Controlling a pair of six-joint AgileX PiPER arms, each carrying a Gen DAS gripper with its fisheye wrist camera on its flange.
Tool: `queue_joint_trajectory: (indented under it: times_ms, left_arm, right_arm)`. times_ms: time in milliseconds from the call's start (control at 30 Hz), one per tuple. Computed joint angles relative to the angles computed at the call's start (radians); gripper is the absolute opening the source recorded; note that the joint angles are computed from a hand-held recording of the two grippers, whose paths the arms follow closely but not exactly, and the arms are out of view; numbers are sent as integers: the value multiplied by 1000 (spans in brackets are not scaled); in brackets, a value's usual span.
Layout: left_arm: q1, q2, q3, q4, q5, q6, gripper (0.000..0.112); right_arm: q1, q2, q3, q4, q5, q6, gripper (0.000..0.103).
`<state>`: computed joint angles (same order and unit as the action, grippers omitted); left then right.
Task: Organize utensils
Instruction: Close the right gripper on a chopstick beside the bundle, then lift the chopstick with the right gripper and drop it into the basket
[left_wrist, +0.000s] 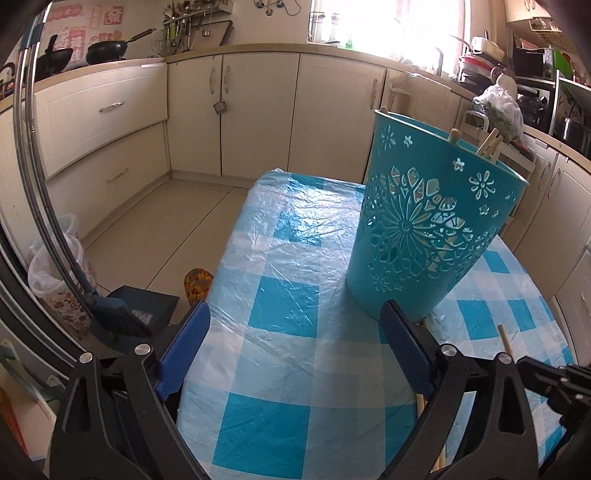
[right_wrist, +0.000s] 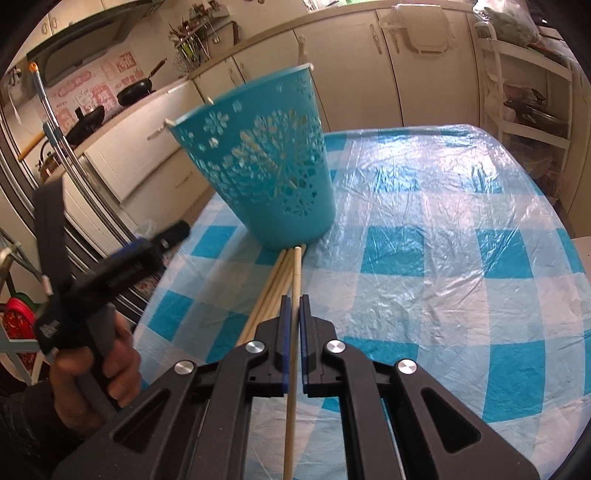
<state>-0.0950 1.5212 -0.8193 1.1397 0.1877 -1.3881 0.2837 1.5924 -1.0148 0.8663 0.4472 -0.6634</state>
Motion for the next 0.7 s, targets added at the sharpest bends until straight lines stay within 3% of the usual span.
queue_joint_trajectory:
  times_ms: [233, 433, 700]
  left_arm:
    - [-11, 35, -13, -94, 8, 91, 93]
    - [2, 59, -37, -318, 8, 309, 94]
    - [4, 64, -46, -388, 15, 379, 95]
  right_arm:
    - [-62, -51, -56, 166, 55, -121, 5]
    - [-76, -45, -179, 294, 73, -185, 5]
    - [1, 54, -403, 348, -76, -172, 5]
